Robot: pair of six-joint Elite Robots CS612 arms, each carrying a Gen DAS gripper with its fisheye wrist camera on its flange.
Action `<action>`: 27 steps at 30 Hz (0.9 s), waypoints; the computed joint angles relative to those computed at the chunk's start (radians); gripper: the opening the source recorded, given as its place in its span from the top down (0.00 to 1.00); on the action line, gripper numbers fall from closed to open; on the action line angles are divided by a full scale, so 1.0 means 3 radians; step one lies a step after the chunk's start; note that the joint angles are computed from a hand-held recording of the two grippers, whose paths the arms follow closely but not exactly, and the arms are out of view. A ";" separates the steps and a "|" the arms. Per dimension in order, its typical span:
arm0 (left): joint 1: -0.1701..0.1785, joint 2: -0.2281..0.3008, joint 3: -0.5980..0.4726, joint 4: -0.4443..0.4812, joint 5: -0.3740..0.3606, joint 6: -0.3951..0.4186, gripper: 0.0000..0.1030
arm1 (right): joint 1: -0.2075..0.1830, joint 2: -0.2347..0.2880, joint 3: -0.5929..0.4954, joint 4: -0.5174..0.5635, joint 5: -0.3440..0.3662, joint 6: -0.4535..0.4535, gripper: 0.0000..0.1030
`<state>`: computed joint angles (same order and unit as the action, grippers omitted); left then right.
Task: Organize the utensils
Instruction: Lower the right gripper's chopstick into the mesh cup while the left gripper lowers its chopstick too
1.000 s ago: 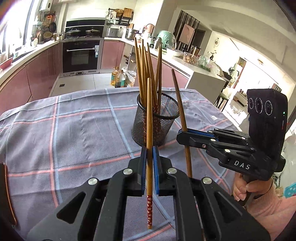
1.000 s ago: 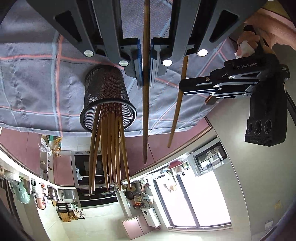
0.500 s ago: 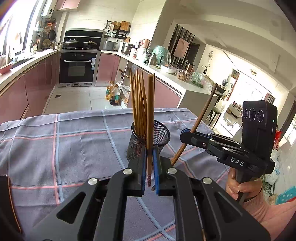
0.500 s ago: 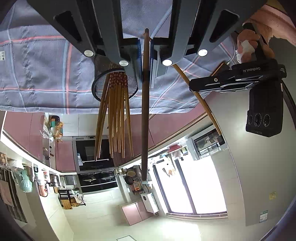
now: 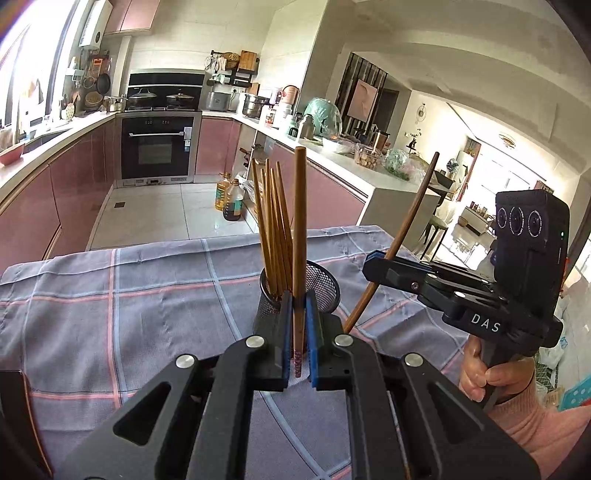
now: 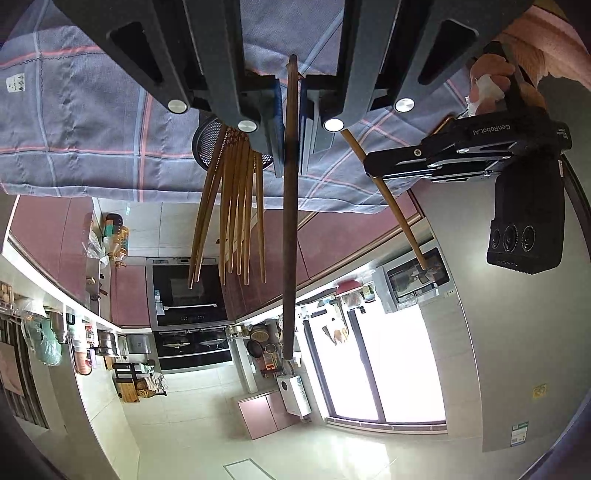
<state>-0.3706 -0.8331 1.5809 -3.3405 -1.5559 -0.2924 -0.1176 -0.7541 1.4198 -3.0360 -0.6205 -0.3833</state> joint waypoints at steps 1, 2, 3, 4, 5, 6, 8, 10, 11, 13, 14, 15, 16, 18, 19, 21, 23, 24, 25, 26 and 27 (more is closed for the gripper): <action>0.0003 0.0007 -0.0008 -0.0003 -0.0001 0.0011 0.93 | -0.0001 0.0000 -0.0002 -0.0002 -0.0004 -0.0003 0.94; 0.0002 0.0007 -0.0014 -0.0001 0.0000 0.0020 0.93 | -0.0002 -0.0003 0.0002 -0.0013 -0.0009 -0.0001 0.94; 0.0000 0.0007 -0.0018 -0.0001 0.0000 0.0030 0.93 | 0.0000 -0.0011 0.0011 -0.0023 -0.0013 0.0002 0.94; -0.0002 0.0005 -0.0019 -0.0004 0.0002 0.0041 0.93 | 0.0000 -0.0011 0.0007 -0.0033 -0.0017 0.0004 0.94; -0.0003 0.0003 -0.0023 -0.0005 0.0003 0.0050 0.93 | 0.0001 -0.0012 0.0005 -0.0044 -0.0022 0.0010 0.94; -0.0003 0.0005 -0.0029 -0.0006 0.0003 0.0059 0.93 | 0.0000 -0.0011 0.0000 -0.0054 -0.0023 0.0019 0.94; -0.0003 0.0004 -0.0037 -0.0010 0.0003 0.0076 0.93 | -0.0003 -0.0014 0.0001 -0.0077 -0.0020 0.0033 0.94; -0.0004 0.0002 -0.0037 -0.0029 0.0005 0.0093 0.93 | -0.0007 -0.0019 0.0007 -0.0109 -0.0014 0.0051 0.94; -0.0004 0.0000 -0.0037 -0.0038 0.0005 0.0099 0.93 | -0.0009 -0.0020 0.0004 -0.0120 -0.0011 0.0055 0.94; -0.0006 -0.0006 -0.0040 -0.0050 0.0006 0.0117 0.93 | -0.0013 -0.0025 0.0004 -0.0153 -0.0008 0.0064 0.94; -0.0007 -0.0009 -0.0042 -0.0056 0.0011 0.0126 0.93 | -0.0014 -0.0027 -0.0001 -0.0170 -0.0009 0.0073 0.94; -0.0006 -0.0015 -0.0041 -0.0064 0.0011 0.0137 0.93 | -0.0015 -0.0028 -0.0009 -0.0185 -0.0006 0.0083 0.94; -0.0006 -0.0015 -0.0047 -0.0082 0.0011 0.0146 0.93 | -0.0018 -0.0028 -0.0015 -0.0205 -0.0002 0.0095 0.94; -0.0003 -0.0019 -0.0051 -0.0098 -0.0001 0.0159 0.93 | -0.0020 -0.0027 -0.0027 -0.0252 0.0003 0.0129 0.94; -0.0003 -0.0023 -0.0054 -0.0105 0.0004 0.0172 0.93 | -0.0020 -0.0022 -0.0044 -0.0257 0.0008 0.0137 0.94; -0.0004 -0.0029 -0.0060 -0.0122 0.0004 0.0189 0.93 | -0.0021 -0.0017 -0.0069 -0.0276 0.0018 0.0155 0.94; -0.0002 -0.0032 -0.0067 -0.0138 -0.0005 0.0205 0.93 | -0.0022 -0.0011 -0.0090 -0.0307 0.0021 0.0176 0.94; -0.0003 -0.0037 -0.0069 -0.0149 -0.0010 0.0215 0.93 | -0.0023 -0.0008 -0.0099 -0.0328 0.0027 0.0191 0.94; -0.0006 -0.0040 -0.0070 -0.0161 -0.0006 0.0225 0.93 | -0.0022 -0.0001 -0.0112 -0.0348 0.0030 0.0208 0.94; -0.0009 -0.0044 -0.0071 -0.0173 0.0008 0.0235 0.93 | -0.0023 0.0003 -0.0123 -0.0365 0.0037 0.0225 0.94; -0.0010 -0.0047 -0.0075 -0.0185 0.0014 0.0246 0.93 | -0.0025 0.0007 -0.0136 -0.0379 0.0047 0.0242 0.94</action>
